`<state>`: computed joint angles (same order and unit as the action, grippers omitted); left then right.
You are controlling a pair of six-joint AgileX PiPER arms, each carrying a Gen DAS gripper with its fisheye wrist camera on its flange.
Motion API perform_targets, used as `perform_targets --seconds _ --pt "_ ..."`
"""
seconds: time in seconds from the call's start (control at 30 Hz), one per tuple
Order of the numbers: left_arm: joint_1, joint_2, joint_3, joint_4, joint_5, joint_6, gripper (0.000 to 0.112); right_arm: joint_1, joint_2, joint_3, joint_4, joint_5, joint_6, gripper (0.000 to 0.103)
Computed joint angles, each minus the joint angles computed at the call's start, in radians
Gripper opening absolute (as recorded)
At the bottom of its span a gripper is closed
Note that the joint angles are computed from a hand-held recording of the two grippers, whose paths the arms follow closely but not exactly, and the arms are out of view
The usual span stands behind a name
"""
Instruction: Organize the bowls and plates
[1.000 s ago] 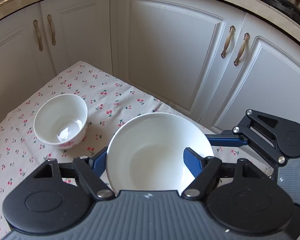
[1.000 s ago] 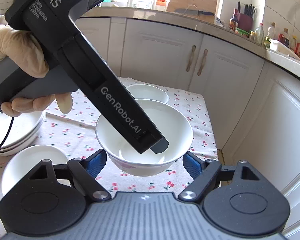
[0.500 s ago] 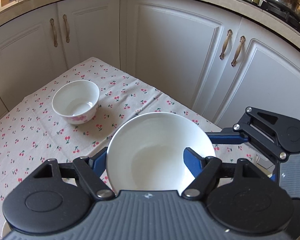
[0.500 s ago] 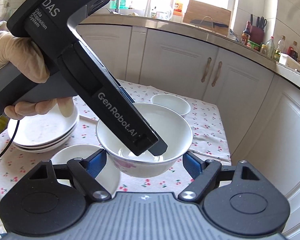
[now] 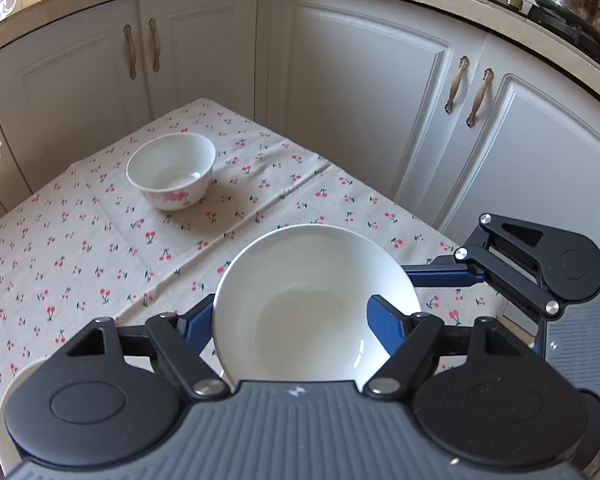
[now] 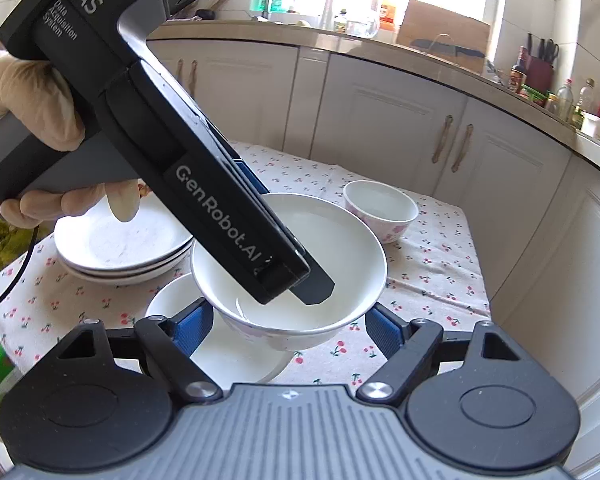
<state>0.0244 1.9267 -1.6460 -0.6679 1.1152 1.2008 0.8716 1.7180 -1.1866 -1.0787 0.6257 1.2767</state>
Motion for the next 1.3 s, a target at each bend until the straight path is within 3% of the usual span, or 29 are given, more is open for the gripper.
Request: perform_targets --seconds 1.3 --pt "0.053 0.012 0.055 0.040 0.009 -0.032 0.078 -0.021 0.045 -0.030 0.248 -0.107 -0.215 0.086"
